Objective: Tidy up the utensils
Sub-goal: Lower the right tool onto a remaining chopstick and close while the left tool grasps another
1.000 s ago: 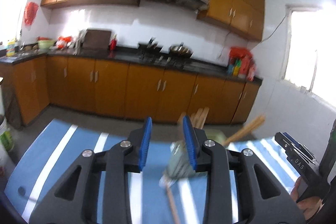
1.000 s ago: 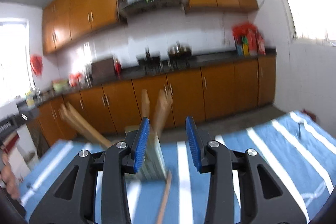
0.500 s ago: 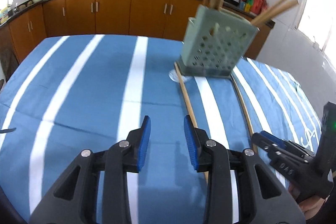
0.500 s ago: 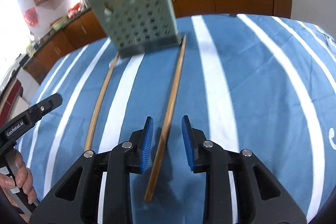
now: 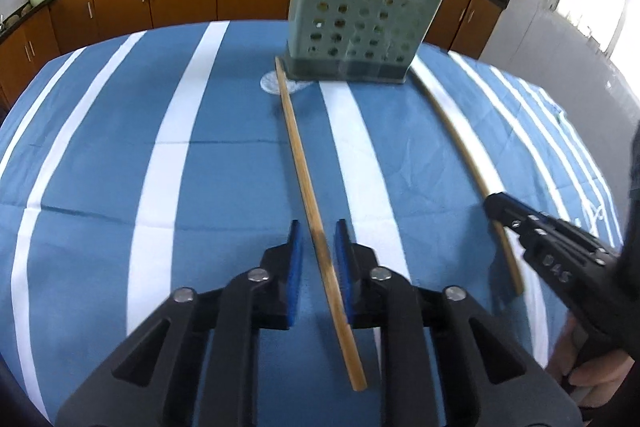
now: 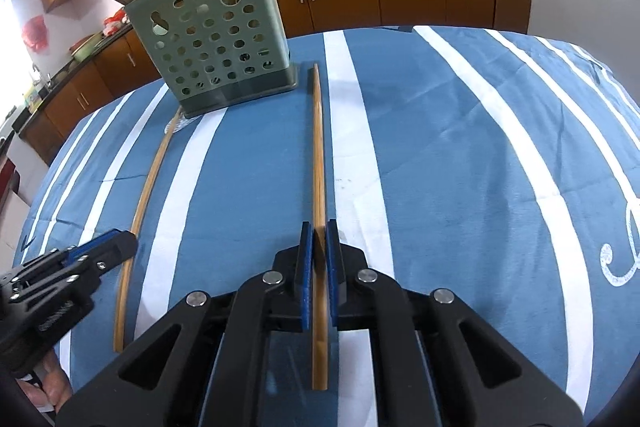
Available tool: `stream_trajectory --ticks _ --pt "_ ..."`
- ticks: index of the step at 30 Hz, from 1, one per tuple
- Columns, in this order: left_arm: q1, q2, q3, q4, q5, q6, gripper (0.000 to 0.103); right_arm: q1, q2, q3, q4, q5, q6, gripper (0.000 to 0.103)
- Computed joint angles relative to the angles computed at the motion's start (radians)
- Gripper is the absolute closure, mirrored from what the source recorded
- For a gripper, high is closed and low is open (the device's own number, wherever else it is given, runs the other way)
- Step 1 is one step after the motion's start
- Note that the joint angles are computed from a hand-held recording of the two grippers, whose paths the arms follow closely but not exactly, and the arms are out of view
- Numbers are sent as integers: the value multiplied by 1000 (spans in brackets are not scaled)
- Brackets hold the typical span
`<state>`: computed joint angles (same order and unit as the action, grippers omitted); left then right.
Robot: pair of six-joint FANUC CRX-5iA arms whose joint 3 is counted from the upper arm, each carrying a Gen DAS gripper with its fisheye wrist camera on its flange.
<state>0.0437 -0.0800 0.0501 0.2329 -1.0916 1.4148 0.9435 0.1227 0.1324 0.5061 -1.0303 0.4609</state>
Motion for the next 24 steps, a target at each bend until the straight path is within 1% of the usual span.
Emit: stream_trajectory --ticks 1,5,13,16,20,24 --pt "-11 0 7 -30 9 16 93 0 0 0 1 -1 2 96" --pt "-9 9 25 -67 10 54 95 -3 1 2 -4 1 13 96" --pt "84 32 68 -123 5 94 95 -22 23 25 8 -15 21 96" --pt "119 47 77 -109 15 77 94 -41 49 52 27 -32 27 96" --pt "122 51 81 -131 35 52 93 -63 90 101 25 -56 61 95" --pt "134 51 70 -101 42 37 92 -68 102 115 26 -63 69 95"
